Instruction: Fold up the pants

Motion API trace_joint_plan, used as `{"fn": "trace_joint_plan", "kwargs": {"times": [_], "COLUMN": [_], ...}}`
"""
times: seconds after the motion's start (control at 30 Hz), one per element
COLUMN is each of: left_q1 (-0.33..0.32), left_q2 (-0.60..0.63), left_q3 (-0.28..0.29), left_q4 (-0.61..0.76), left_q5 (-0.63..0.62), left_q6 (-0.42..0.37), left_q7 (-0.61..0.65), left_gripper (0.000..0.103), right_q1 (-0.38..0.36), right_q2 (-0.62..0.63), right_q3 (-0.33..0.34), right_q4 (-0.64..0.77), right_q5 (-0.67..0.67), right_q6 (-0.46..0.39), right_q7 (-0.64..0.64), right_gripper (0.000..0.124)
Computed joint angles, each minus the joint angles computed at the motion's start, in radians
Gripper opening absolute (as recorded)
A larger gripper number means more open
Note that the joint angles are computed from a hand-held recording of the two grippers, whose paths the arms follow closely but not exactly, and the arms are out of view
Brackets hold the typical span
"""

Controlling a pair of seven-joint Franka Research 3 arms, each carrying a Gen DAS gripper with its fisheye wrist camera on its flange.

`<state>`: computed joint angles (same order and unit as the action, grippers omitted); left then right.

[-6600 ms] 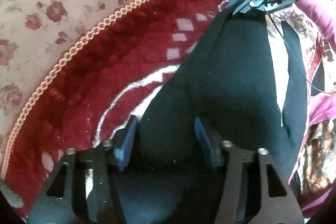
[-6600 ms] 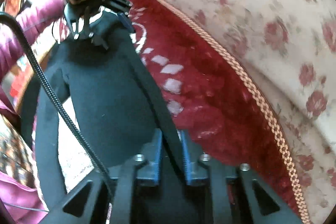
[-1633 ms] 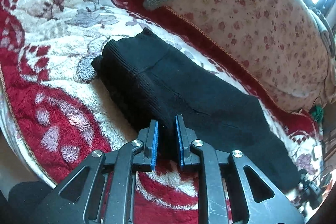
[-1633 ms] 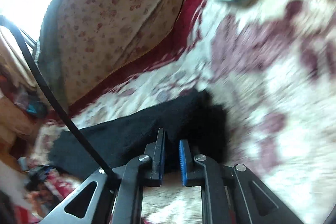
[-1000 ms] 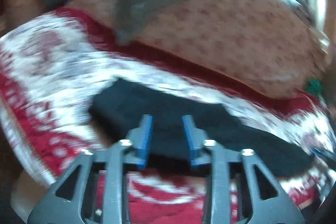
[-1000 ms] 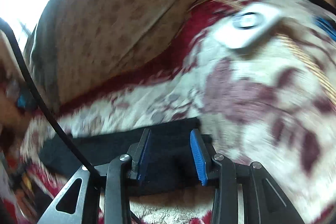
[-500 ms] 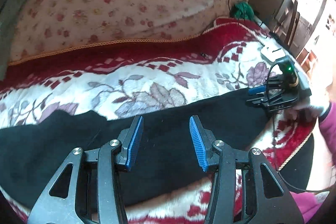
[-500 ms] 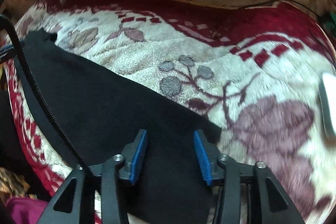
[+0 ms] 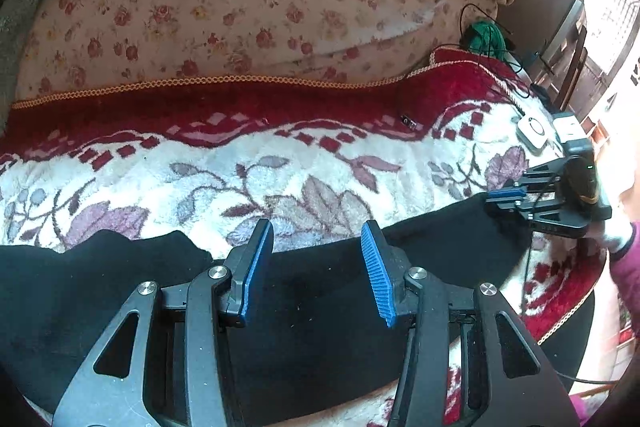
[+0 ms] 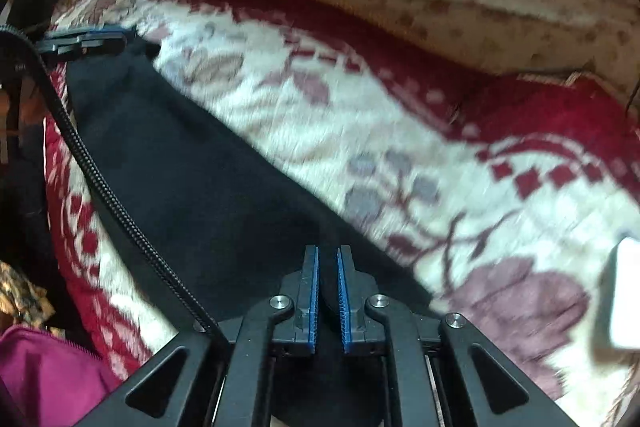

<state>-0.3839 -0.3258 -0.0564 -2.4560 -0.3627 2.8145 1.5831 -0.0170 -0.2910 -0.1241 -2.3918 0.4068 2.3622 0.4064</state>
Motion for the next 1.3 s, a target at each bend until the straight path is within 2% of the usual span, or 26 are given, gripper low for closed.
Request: {"fn": "trace_joint_plan", "kwargs": {"times": [0.13,0.23,0.27,0.3,0.37,0.43,0.5,0.57,0.7,0.77,0.9,1.0,1.1,1.13,1.2,1.27,1.3], "left_q1": [0.010,0.008,0.017,0.026,0.046,0.059,0.074,0.092,0.154,0.188,0.230,0.256,0.206,0.200,0.237,0.250,0.241], "left_q2": [-0.006,-0.036,-0.055,-0.074,-0.119,-0.168,-0.206,-0.244,-0.300,-0.329,-0.366,-0.354,-0.357,-0.366,-0.383,-0.421,-0.426], "left_q3": [-0.011,0.002,0.001,0.000,0.004,0.019,0.031,0.040,0.031,0.025,0.034,0.058,0.142,0.154,0.120,0.096,0.101], "left_q4": [-0.010,-0.038,-0.055,-0.072,-0.110,-0.149,-0.181,-0.217,-0.273,-0.301,-0.346,-0.368,-0.395,-0.397,-0.388,-0.394,-0.390], "left_q5": [0.012,0.002,0.010,0.023,0.049,0.066,0.088,0.110,0.172,0.210,0.270,0.293,0.251,0.240,0.255,0.272,0.276], "left_q6": [0.008,0.005,0.007,0.011,0.015,0.014,0.009,0.007,-0.012,-0.021,-0.008,-0.008,0.033,0.031,0.000,0.008,0.010], "left_q7": [-0.035,-0.048,-0.062,-0.078,-0.113,-0.149,-0.184,-0.223,-0.319,-0.367,-0.423,-0.455,-0.430,-0.429,-0.457,-0.474,-0.469], "left_gripper": [0.045,0.045,0.045,0.045,0.045,0.045,0.045,0.045,0.045,0.045,0.045,0.045,0.044,0.044,0.044,0.044,0.044], "right_q1": [0.001,0.011,0.013,0.011,0.004,-0.012,-0.004,0.027,0.056,0.074,0.109,0.123,0.120,0.113,0.097,0.081,0.072], "right_q2": [0.044,0.053,0.053,0.049,0.036,0.008,-0.030,-0.073,-0.116,-0.119,-0.112,-0.074,-0.061,-0.074,-0.092,-0.124,-0.146], "right_q3": [0.027,0.036,0.033,0.029,0.028,0.030,0.004,-0.048,-0.054,-0.036,0.001,0.004,-0.005,-0.002,-0.012,-0.052,-0.076], "right_q4": [-0.010,-0.037,-0.039,-0.036,-0.034,-0.048,-0.060,-0.074,-0.131,-0.152,-0.174,-0.154,-0.135,-0.139,-0.139,-0.145,-0.158], "right_q5": [-0.016,-0.009,-0.007,-0.006,-0.018,-0.039,0.013,0.139,0.260,0.298,0.348,0.361,0.370,0.365,0.362,0.403,0.441], "right_q6": [0.111,0.193,0.194,0.185,0.175,0.192,0.163,0.076,0.024,0.023,0.110,0.139,0.120,0.123,0.112,0.045,0.016], "right_q7": [0.073,0.116,0.128,0.142,0.181,0.244,0.265,0.231,0.198,0.192,0.186,0.191,0.207,0.221,0.250,0.281,0.290], "right_gripper": [0.008,0.008,0.008,0.008,0.016,0.029,0.029,0.029,0.029,0.029,0.029,0.029,0.029,0.029,0.030,0.031,0.039]}}
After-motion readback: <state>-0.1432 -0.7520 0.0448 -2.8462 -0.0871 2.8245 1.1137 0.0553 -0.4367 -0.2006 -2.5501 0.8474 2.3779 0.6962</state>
